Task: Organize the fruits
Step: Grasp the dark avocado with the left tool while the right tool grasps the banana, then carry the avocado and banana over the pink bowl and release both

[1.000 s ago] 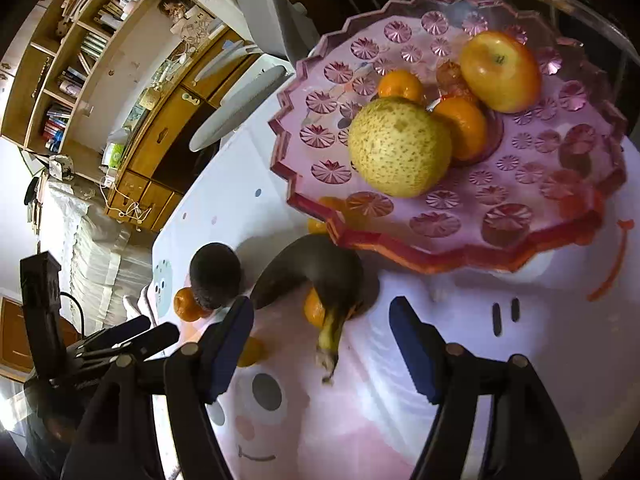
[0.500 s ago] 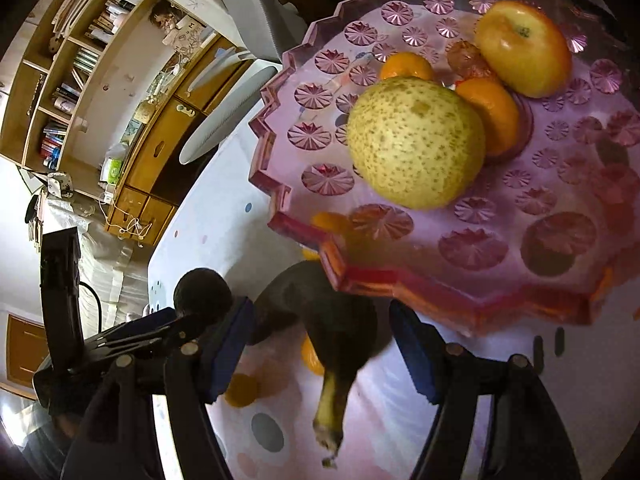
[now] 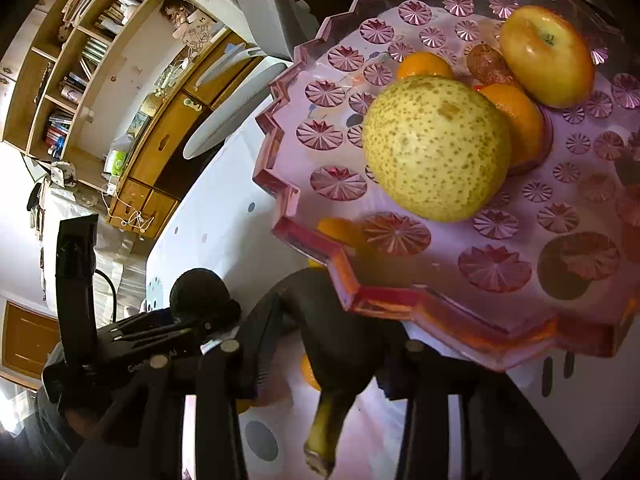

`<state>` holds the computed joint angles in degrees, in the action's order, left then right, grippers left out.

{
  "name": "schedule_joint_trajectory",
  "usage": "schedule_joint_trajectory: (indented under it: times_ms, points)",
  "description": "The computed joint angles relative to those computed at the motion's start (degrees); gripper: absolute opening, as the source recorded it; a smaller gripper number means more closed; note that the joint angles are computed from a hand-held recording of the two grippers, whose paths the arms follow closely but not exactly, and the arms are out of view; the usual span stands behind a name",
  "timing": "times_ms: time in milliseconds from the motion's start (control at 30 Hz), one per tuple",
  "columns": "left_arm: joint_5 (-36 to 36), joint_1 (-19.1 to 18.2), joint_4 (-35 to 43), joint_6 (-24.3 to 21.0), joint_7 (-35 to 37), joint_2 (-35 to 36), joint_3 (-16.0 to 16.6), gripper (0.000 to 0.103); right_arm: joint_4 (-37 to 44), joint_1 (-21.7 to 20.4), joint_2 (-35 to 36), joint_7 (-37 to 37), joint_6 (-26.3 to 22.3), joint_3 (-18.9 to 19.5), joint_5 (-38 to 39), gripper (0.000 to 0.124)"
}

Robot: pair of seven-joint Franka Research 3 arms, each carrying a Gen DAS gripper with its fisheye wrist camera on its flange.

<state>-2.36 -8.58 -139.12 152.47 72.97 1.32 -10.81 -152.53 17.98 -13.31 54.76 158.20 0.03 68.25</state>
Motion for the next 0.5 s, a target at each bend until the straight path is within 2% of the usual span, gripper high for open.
schedule_joint_trajectory:
  times_ms: [200,400,500]
  points:
    - [-2.6,0.0,-2.1,2.0,0.8,-1.7,0.1,0.063,-1.2,0.9,-2.2,-0.6,1.1,0.3,0.1,0.033]
    - [-5.9,-1.7,-5.9,5.0,1.2,-6.6,0.6,0.056,-2.5,2.0,-4.8,0.3,2.2,0.5,-1.0,0.030]
    - [-6.1,-2.7,-7.5,4.8,0.7,-9.1,1.0,0.055,-3.7,2.9,-6.7,1.1,3.3,0.6,-1.6,0.029]
